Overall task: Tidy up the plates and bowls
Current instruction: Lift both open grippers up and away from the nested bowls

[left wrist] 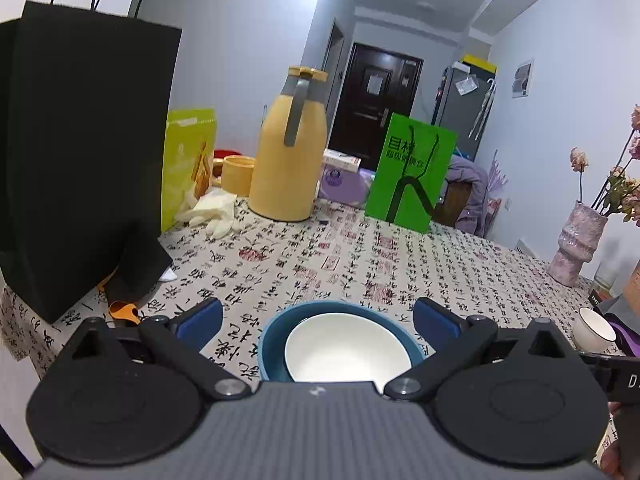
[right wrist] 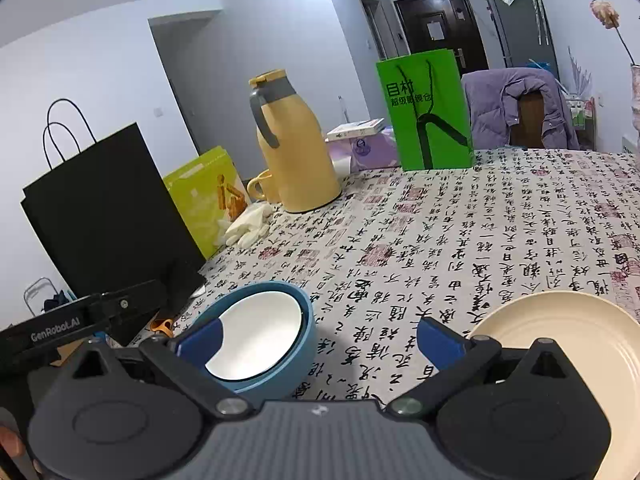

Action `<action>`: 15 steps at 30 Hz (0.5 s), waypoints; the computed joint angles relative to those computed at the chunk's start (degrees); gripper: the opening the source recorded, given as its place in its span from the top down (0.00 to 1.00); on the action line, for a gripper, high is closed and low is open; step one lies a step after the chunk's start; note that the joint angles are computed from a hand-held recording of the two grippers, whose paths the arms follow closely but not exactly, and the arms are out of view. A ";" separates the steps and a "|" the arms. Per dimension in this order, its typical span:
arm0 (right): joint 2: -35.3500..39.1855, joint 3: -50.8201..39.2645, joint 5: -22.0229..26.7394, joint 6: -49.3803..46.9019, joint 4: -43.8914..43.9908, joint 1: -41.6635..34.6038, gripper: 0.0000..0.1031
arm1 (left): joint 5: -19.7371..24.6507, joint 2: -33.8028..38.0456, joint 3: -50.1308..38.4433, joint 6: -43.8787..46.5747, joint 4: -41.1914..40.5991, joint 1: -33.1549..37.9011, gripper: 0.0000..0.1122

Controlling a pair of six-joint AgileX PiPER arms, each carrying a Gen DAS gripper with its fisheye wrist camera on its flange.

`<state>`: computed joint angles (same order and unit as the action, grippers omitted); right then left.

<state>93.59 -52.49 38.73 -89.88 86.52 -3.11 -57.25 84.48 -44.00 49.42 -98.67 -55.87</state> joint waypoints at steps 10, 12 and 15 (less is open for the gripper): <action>-0.77 4.82 5.09 -12.87 8.60 -4.43 0.00 | -7.34 3.18 -1.21 -2.48 1.70 -5.60 0.08; -0.76 5.28 5.94 -14.27 9.48 -5.03 0.00 | -7.29 3.65 -1.48 -2.65 1.86 -5.81 0.08; -0.88 6.07 7.08 -16.43 10.74 -5.99 0.00 | -7.39 4.29 -1.91 -2.76 1.87 -6.04 0.08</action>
<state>92.71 -46.42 45.81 -106.31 97.27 -9.10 -64.64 88.78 -45.91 46.66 -96.80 -61.91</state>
